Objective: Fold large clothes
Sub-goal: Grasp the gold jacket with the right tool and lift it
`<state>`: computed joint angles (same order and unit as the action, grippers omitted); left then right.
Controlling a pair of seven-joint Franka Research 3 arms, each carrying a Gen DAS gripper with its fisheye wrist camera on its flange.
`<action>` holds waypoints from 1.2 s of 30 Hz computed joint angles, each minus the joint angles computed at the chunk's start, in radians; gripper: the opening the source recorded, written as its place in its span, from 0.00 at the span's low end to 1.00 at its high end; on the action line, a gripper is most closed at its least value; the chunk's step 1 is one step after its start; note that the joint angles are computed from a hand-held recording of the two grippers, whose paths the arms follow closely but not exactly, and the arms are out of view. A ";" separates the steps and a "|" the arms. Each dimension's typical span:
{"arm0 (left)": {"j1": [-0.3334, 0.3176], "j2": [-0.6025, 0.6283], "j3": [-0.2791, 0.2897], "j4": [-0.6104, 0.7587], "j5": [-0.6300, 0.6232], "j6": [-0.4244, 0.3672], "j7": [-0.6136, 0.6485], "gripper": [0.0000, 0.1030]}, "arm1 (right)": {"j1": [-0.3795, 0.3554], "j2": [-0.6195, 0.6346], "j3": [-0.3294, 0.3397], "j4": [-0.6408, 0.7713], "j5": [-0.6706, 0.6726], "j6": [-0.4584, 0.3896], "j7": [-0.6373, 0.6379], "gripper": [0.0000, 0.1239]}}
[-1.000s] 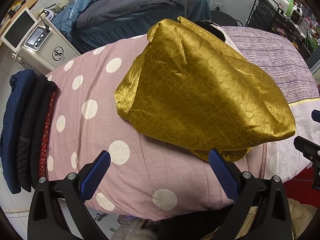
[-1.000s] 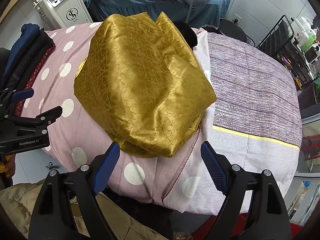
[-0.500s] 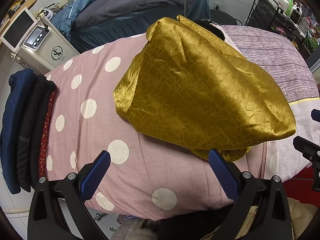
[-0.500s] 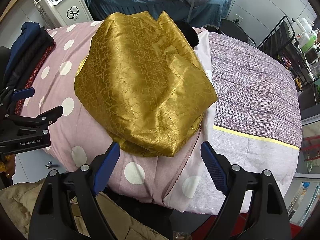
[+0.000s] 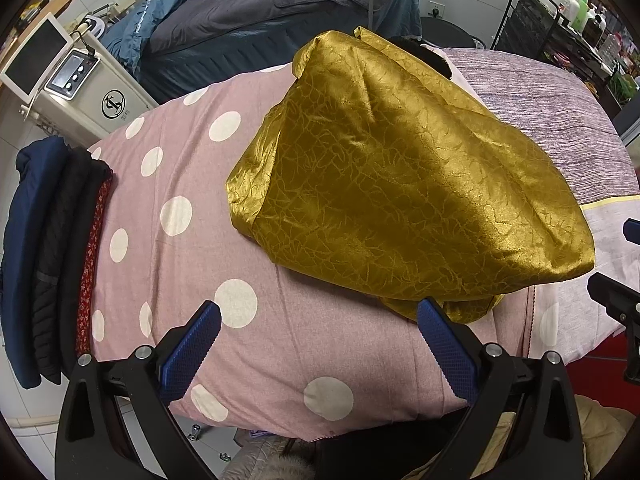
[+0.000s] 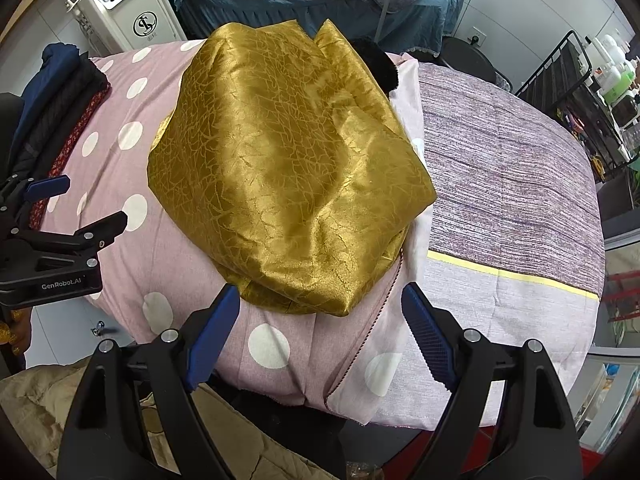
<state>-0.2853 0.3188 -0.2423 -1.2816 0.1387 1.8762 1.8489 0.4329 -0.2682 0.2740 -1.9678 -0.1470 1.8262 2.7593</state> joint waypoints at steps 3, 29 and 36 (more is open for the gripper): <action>-0.001 0.004 0.000 0.007 0.001 -0.004 0.000 0.94 | 0.000 -0.001 -0.001 -0.002 -0.001 0.002 -0.001 0.67; 0.001 0.150 0.038 0.211 0.028 -0.084 -0.089 0.94 | -0.035 -0.016 -0.035 -0.044 0.007 0.208 -0.122 0.67; 0.053 0.194 0.063 0.280 0.009 -0.093 -0.176 0.94 | -0.064 0.152 -0.099 0.077 0.056 0.364 -0.326 0.67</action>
<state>-0.2323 0.5127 -0.1797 -1.0018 0.1482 1.7829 1.6731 0.3691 -0.1163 0.1755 -1.8907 -0.0915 2.1906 2.4337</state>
